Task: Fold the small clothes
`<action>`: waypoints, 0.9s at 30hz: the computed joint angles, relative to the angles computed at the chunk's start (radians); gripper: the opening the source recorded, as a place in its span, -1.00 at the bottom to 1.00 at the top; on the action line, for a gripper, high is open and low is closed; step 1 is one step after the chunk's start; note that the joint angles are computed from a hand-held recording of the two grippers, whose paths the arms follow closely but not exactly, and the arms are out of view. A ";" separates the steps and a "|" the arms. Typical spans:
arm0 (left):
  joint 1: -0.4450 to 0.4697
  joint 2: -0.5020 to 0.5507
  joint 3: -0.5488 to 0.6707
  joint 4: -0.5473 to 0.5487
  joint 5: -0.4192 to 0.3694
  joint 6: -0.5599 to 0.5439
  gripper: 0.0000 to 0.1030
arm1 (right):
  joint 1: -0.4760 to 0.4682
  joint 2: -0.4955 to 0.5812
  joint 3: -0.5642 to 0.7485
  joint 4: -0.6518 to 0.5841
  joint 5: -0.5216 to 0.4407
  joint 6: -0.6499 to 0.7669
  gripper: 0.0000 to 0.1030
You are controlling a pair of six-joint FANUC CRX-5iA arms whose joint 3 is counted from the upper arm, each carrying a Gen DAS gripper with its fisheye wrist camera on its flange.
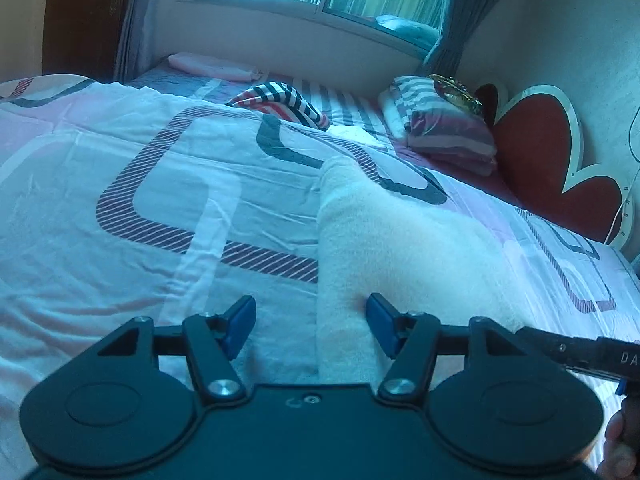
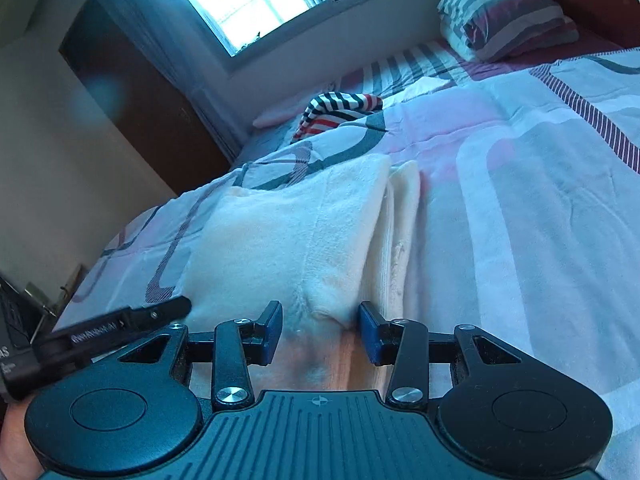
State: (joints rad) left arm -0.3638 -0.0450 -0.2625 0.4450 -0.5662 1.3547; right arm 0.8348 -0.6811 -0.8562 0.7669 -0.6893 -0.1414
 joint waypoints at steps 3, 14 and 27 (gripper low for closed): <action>0.009 -0.006 -0.033 0.065 0.015 -0.050 0.16 | -0.014 0.035 0.018 -0.022 0.025 0.039 -0.17; -0.022 0.028 0.017 0.061 -0.023 -0.156 0.15 | 0.030 0.015 0.032 -0.014 -0.095 0.074 -0.79; 0.000 0.090 0.035 0.276 0.035 -0.304 0.13 | -0.010 0.021 0.026 0.149 -0.091 0.074 -0.44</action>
State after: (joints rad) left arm -0.3636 0.0453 -0.2272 0.7206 -0.5310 1.0512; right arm 0.8249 -0.6606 -0.8307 0.9154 -0.7804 -0.0669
